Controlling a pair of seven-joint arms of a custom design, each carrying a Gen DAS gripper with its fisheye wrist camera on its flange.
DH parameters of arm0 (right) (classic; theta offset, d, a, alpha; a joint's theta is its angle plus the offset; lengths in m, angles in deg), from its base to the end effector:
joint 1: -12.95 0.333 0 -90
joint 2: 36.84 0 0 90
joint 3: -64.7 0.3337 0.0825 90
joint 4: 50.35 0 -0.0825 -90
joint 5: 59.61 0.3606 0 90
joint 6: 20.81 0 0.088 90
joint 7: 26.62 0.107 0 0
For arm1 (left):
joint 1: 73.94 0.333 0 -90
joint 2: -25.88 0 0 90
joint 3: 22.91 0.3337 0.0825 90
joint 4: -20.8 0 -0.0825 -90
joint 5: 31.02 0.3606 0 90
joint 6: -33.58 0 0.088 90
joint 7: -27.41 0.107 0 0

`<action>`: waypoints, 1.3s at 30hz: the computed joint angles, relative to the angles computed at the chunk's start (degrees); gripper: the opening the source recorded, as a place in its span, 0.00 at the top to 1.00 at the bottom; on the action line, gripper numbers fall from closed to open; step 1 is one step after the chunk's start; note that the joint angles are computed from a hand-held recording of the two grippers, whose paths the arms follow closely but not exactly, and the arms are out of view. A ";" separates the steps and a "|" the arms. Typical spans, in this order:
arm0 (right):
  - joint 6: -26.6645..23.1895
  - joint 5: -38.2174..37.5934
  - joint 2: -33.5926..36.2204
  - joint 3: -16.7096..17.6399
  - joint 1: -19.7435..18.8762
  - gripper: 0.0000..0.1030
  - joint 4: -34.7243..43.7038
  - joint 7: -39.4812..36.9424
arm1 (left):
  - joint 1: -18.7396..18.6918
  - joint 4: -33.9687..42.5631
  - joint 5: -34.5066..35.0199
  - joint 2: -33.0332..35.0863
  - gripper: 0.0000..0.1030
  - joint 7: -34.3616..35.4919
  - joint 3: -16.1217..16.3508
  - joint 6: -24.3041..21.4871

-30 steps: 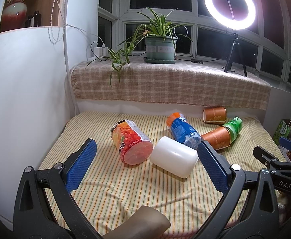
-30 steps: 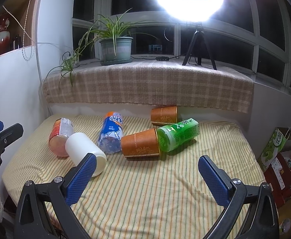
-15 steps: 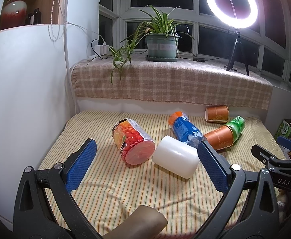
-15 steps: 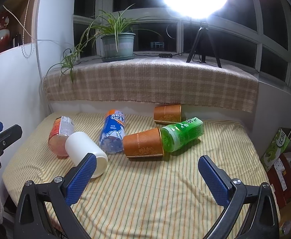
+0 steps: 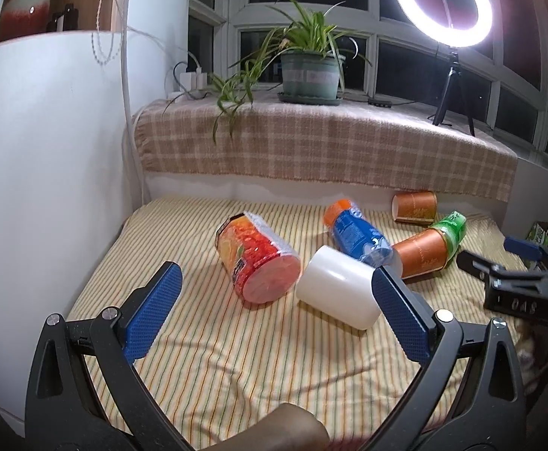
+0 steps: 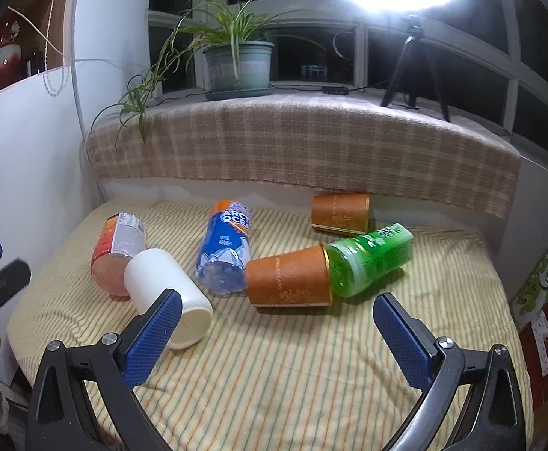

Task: Flip cup upright
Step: 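Reach the right gripper to the lying blue ARCTIC OCEAN bottle and close on it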

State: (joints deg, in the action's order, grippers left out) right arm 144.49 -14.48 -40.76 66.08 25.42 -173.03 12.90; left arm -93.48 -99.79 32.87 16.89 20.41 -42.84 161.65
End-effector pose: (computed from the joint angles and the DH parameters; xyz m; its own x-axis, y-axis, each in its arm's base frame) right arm 0.5392 0.0910 0.5457 0.4359 -0.8996 -0.0265 -0.5696 -0.2530 -0.7821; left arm 0.4107 -0.3159 0.5537 0.3559 -0.9340 0.0300 -0.4721 -0.2074 -0.8568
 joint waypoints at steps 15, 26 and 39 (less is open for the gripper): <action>-20.96 -13.32 17.06 0.28 -0.95 0.00 24.70 12.35 | 1.50 -6.37 -6.07 -5.08 0.01 0.61 0.47 0.55; -38.28 -20.60 32.58 0.30 0.01 0.07 47.16 24.12 | 2.53 -8.19 -8.04 -6.81 0.01 0.36 0.48 0.37; -51.75 -25.15 46.53 0.81 1.62 0.18 67.93 30.89 | 3.14 -8.61 -8.54 -7.32 0.01 0.32 0.49 0.28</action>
